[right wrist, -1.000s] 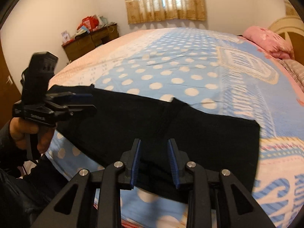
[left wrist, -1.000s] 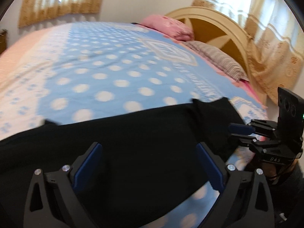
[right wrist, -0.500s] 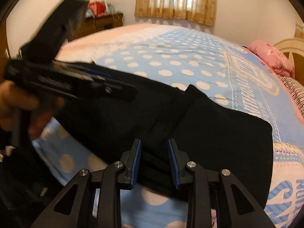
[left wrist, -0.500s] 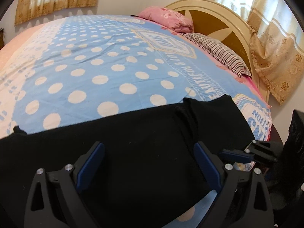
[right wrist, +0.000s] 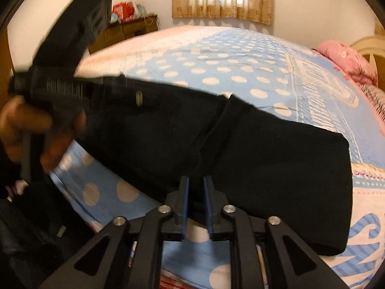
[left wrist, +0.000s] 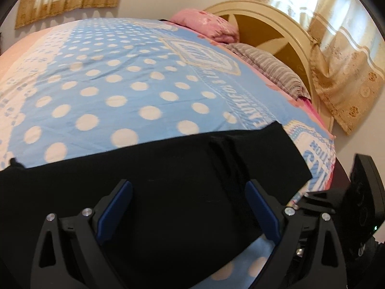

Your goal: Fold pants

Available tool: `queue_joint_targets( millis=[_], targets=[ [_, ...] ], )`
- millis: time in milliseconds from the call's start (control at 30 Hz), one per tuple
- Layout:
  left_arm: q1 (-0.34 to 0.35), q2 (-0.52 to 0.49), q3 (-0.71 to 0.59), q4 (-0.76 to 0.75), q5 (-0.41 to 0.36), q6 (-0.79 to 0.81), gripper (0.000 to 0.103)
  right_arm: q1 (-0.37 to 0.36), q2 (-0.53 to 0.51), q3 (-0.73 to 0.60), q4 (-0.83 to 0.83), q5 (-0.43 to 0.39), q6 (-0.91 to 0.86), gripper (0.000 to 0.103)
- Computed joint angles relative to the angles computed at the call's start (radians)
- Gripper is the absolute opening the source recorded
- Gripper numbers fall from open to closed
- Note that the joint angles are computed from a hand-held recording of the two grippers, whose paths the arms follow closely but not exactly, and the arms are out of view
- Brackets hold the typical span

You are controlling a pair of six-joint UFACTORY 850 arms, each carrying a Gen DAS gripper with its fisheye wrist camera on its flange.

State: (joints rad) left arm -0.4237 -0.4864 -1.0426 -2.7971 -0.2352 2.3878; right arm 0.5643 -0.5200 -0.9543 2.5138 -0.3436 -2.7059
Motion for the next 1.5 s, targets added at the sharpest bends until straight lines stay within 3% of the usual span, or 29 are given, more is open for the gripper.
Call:
queue_joint_targets(
  millis=[33,67,167,267,367,467,500,533,600,700,800,1100,1333,1500],
  targets=[
    [-0.006,-0.005,-0.008,0.027,0.002,-0.018,0.096,-0.016,0.020,0.016,-0.007,-0.033,0.010,0.040],
    [-0.010,-0.011,-0.016,0.059,0.002,-0.041,0.096,-0.034,0.038,0.033,-0.005,-0.067,0.008,0.042],
    [-0.020,-0.036,-0.054,0.190,0.006,-0.156,0.096,-0.105,0.090,0.084,0.027,-0.164,0.011,0.043],
    [-0.024,-0.070,-0.100,0.384,-0.003,-0.353,0.087,-0.168,0.114,0.128,0.144,-0.249,-0.008,0.044],
    [-0.025,-0.114,-0.155,0.608,-0.025,-0.589,0.076,-0.217,0.104,0.130,0.182,-0.280,0.079,0.048],
    [-0.044,-0.142,-0.201,0.581,0.032,-0.567,0.072,-0.225,0.092,0.135,0.239,-0.303,0.062,0.049],
    [-0.047,-0.145,-0.207,0.578,0.037,-0.563,0.063,-0.219,0.091,0.138,0.263,-0.309,0.037,0.049],
    [-0.048,-0.147,-0.213,0.603,0.042,-0.587,0.039,-0.210,0.090,0.141,0.295,-0.316,0.004,0.049],
    [-0.050,-0.147,-0.217,0.617,0.059,-0.602,0.012,-0.199,0.084,0.144,0.338,-0.331,-0.044,0.049],
    [-0.034,-0.107,-0.163,0.479,-0.008,-0.491,0.012,-0.185,0.097,0.169,0.396,-0.362,-0.113,0.051],
    [-0.022,-0.054,-0.113,0.397,-0.028,-0.409,0.012,-0.186,0.104,0.183,0.391,-0.387,-0.118,0.054],
    [0.038,0.062,0.007,0.345,-0.028,-0.395,0.012,-0.152,0.104,0.195,0.391,-0.404,-0.196,0.055],
    [0.062,0.082,0.053,0.289,-0.028,-0.363,0.012,-0.117,0.095,0.192,0.366,-0.395,-0.267,0.055],
    [0.075,0.098,0.094,0.171,-0.022,-0.252,0.012,-0.105,0.091,0.192,0.318,-0.395,-0.260,0.055]
  ],
)
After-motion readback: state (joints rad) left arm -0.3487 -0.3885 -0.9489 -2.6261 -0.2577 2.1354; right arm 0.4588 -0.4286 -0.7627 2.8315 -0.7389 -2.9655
